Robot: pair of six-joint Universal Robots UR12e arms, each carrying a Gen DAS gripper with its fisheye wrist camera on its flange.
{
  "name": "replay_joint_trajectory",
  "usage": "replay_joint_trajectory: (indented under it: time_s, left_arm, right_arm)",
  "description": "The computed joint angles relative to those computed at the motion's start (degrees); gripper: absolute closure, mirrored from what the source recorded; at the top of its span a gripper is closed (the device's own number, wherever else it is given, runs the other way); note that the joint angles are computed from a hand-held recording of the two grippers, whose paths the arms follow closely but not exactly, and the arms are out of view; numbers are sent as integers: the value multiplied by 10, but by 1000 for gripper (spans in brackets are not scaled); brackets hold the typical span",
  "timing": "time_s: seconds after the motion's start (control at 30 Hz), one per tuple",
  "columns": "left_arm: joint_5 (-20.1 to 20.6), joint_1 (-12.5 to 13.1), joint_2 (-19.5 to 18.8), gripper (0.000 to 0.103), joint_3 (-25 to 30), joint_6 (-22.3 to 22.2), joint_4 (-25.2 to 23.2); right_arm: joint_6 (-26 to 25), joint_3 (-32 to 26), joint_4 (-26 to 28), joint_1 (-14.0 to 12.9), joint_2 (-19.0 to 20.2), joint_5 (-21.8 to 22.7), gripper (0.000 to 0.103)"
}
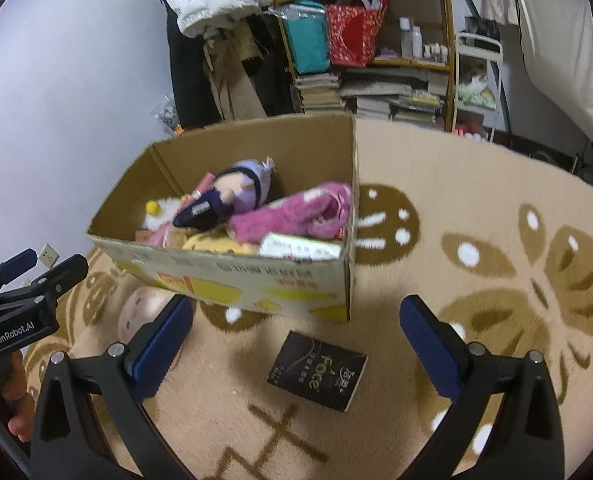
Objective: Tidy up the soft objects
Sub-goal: 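Withdraw both tools and lower them toward the pink roll plush and black pack, then grasp the pink roll-cake plush with the left tool while the right tool grasps the black Face pack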
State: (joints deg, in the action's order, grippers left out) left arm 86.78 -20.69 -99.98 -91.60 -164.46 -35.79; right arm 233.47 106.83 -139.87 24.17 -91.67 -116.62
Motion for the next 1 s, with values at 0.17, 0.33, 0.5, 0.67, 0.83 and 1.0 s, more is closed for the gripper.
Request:
replay_joint_trajectory:
  time_s: [0.17, 0.33, 0.5, 0.67, 0.83, 1.0]
  left_arm:
    - [-4, -4, -5, 0, 1, 10, -20]
    - [-11, -8, -10, 0, 5, 19, -44]
    - [-6, -14, -15, 0, 6, 30, -52]
    - [-1, -17, -22, 0, 9, 28, -75]
    - [12, -23, -27, 0, 9, 37, -90]
    - [16, -25, -27, 3, 1, 35, -82]
  right_arm:
    - [18, 9, 9, -8, 3, 27, 0]
    - [27, 13, 25, -17, 8, 54, 0]
    - [27, 8, 53, -18, 15, 60, 0]
    - [39, 12, 60, -24, 18, 78, 0]
    - [37, 12, 73, -29, 20, 88, 0]
    - [33, 8, 90, -25, 21, 71, 17]
